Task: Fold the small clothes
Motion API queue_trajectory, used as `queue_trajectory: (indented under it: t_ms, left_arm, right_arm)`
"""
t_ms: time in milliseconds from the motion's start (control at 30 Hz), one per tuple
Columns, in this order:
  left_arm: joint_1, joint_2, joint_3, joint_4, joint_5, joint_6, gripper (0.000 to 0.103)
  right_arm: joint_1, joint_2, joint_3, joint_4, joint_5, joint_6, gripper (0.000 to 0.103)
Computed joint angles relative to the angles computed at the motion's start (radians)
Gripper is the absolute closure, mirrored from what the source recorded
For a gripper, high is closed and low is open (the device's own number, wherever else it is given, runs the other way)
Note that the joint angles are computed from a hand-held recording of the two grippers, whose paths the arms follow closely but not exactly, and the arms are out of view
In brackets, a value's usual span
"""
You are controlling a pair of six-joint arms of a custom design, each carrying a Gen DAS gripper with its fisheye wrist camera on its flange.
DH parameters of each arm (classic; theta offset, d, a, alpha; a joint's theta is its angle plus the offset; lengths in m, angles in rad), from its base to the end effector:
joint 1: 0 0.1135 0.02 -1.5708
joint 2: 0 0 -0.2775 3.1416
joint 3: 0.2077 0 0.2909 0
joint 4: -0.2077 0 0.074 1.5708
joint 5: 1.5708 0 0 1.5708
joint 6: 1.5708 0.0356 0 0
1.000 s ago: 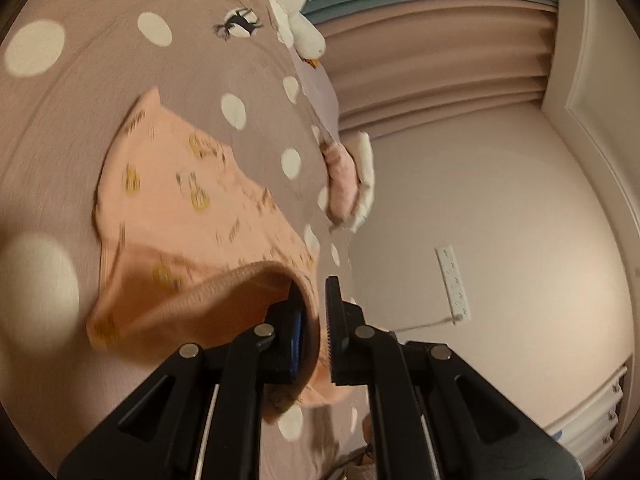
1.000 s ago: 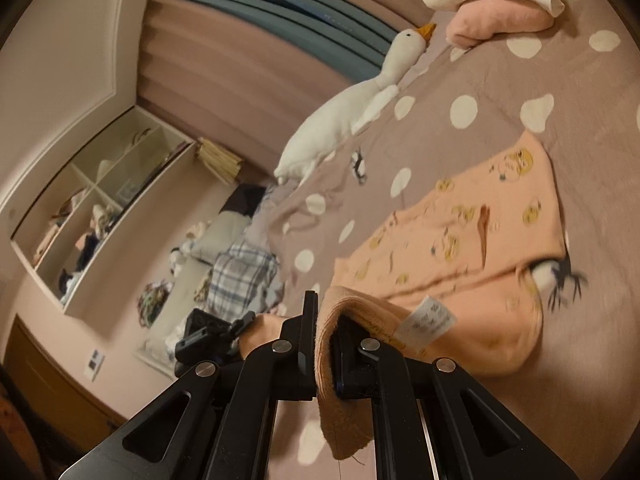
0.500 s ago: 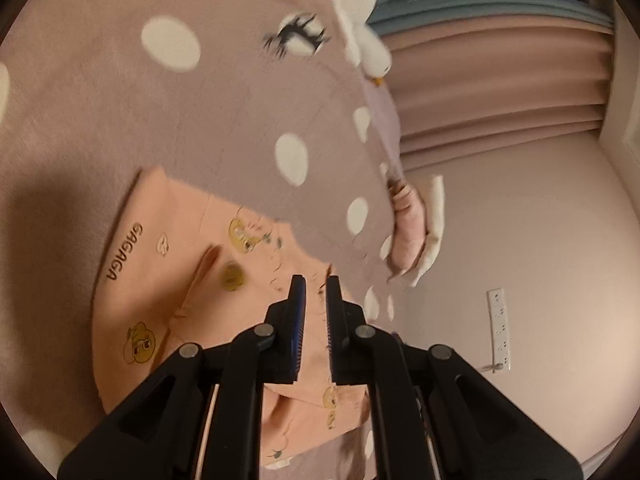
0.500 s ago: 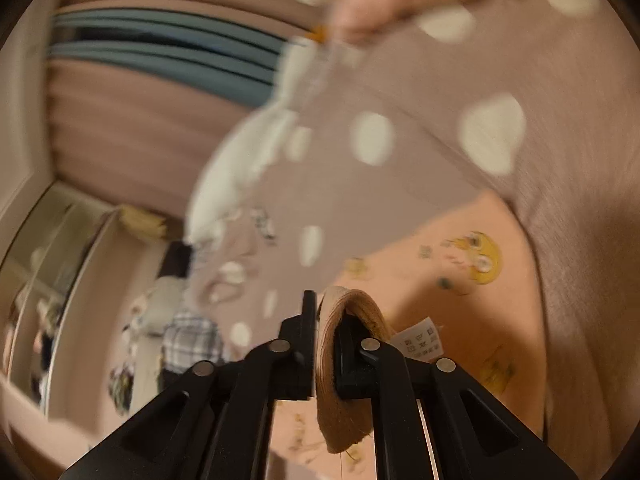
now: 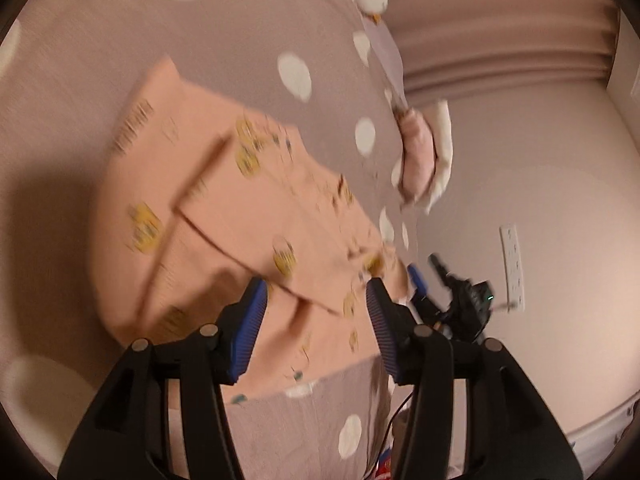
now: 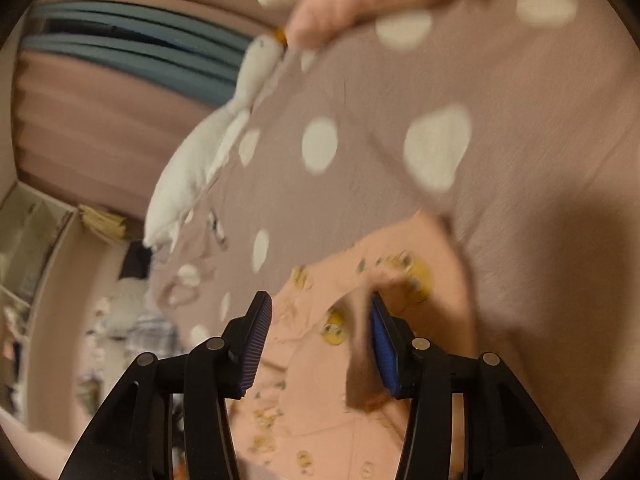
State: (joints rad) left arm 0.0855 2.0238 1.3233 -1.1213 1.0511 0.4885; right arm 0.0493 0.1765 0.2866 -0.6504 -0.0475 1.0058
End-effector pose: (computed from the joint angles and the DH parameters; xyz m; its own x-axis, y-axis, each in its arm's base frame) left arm 0.3762 0.0012 0.1366 -0.9729 0.1505 -0.1753 0.2258 0.4595 -0.8590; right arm 0.1169 0.0075 0.1968 -0.3510 0.8274 -0.4385 0.3858 0.5545 0.7374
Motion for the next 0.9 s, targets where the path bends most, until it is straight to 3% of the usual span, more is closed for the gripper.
queue_trajectory:
  t_ms: [33, 133, 200, 267, 400, 600, 667, 733, 867, 900]
  left_arm:
    - [-0.014, -0.001, -0.008, 0.009, -0.007, -0.010, 0.050]
    - [-0.046, -0.004, -0.039, 0.083, -0.013, -0.092, 0.050]
    - [-0.062, 0.022, -0.034, 0.097, 0.007, -0.126, 0.050]
    - [-0.074, 0.037, -0.032, 0.127, 0.013, -0.177, 0.050]
    - [-0.099, 0.037, -0.059, 0.267, 0.035, -0.338, 0.050]
    - [-0.107, -0.036, -0.162, 0.573, 0.055, -0.624, 0.053]
    - [-0.112, -0.045, -0.173, 0.613, 0.042, -0.654, 0.074]
    - [-0.118, -0.038, -0.170, 0.632, 0.022, -0.676, 0.086]
    - [-0.106, -0.039, -0.183, 0.688, 0.032, -0.725, 0.086]
    - [-0.103, -0.045, -0.185, 0.692, 0.030, -0.723, 0.086]
  right_arm:
    - [0.021, -0.036, 0.007, -0.026, 0.028, 0.004, 0.054]
    - [0.086, -0.105, 0.011, -0.060, -0.036, 0.012, 0.054]
    - [0.255, -0.074, 0.031, -0.099, 0.071, 0.051, 0.054]
    - [0.366, -0.111, 0.008, -0.104, 0.094, 0.101, 0.054]
    - [0.457, -0.141, -0.081, -0.042, 0.063, 0.200, 0.054]
    - [0.446, -0.070, -0.180, 0.158, -0.016, 0.288, 0.054]
    - [0.451, -0.003, -0.181, 0.226, -0.004, 0.282, 0.054]
    - [0.460, 0.012, -0.164, 0.213, 0.060, 0.276, 0.054]
    - [0.356, -0.070, -0.212, 0.197, 0.000, 0.348, 0.055]
    - [0.374, -0.100, -0.214, 0.165, 0.027, 0.362, 0.056]
